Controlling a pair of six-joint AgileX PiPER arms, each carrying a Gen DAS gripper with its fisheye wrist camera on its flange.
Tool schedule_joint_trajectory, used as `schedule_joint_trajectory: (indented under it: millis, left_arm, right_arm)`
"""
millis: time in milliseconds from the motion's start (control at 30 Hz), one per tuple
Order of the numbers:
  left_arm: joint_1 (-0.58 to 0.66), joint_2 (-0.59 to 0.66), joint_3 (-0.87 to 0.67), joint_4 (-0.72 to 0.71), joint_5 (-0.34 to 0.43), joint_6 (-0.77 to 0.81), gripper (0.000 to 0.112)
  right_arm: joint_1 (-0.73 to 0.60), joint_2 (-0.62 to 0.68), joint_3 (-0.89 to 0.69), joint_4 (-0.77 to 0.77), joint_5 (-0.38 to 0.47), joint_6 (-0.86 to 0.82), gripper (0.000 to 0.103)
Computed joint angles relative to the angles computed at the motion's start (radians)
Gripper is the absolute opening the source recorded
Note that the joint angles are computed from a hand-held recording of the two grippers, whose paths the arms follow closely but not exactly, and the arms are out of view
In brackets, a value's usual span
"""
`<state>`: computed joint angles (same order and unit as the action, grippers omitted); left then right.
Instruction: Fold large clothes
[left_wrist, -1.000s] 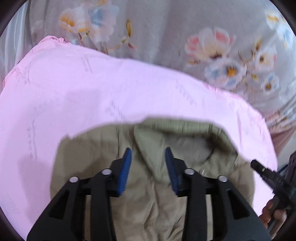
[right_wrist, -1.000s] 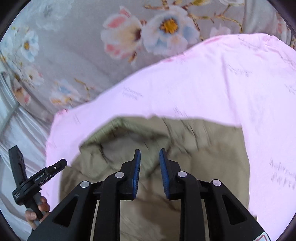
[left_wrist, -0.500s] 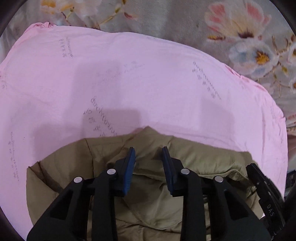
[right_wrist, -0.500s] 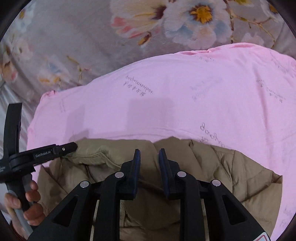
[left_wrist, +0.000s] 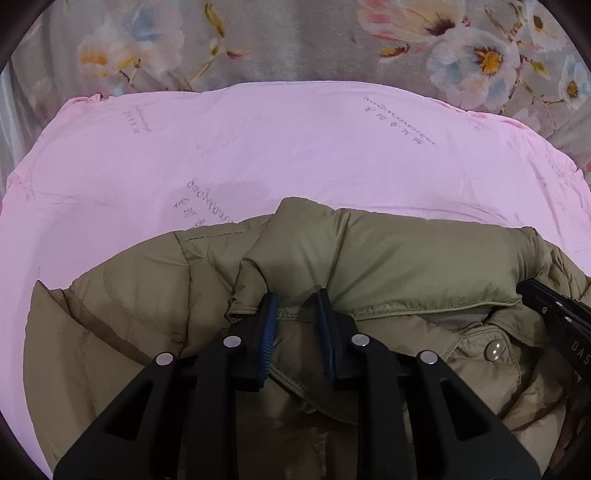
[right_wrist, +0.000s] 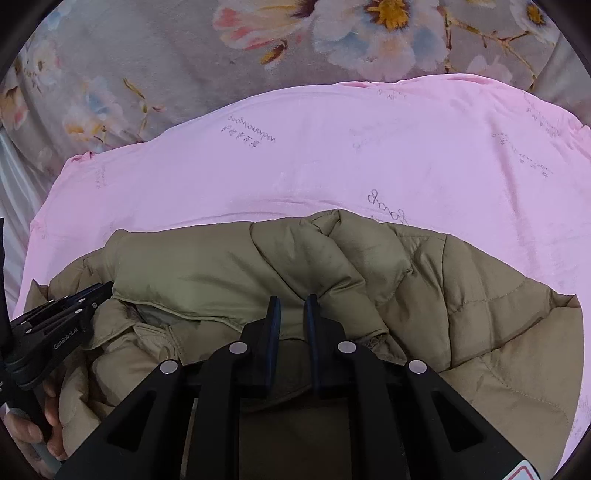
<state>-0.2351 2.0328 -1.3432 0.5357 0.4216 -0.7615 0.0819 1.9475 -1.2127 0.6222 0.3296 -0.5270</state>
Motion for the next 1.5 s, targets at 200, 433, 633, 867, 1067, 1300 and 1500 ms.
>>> schedule_joint_trajectory:
  millis: [200,433,633,867,1067,1300,1500]
  left_arm:
    - [-0.012,0.018,-0.004,0.089,-0.009,-0.086,0.021]
    - [-0.017,0.022,-0.005,0.121,-0.009,-0.106,0.021]
    - [-0.027,0.029,-0.013,0.158,0.007,-0.140,0.021]
    - [-0.044,0.042,-0.024,0.219,0.030,-0.192,0.021]
    - [-0.049,0.048,-0.032,0.234,0.043,-0.196,0.021]
    - [-0.006,-0.128,0.176,0.184,-0.048,-0.193,0.040]
    - [0.100,-0.592,0.650,-0.179,-0.201,0.158,0.081]
  right_arm:
    - [0.019,0.013,-0.011,-0.076,-0.028,0.070,0.010]
    - [0.020,0.019,-0.018,-0.070,-0.030,0.064,0.010]
    - [0.024,0.019,-0.021,-0.103,-0.031,0.094,0.010]
    - [0.020,0.024,-0.032,-0.091,-0.022,0.086,0.010]
    - [-0.004,0.033,-0.043,0.012,0.009,-0.004,0.009]
    - [-0.104,-0.150,0.143,0.177,0.060,-0.122,0.024]
    - [-0.481,-0.641,0.543,0.296,0.335,-0.497,0.066]
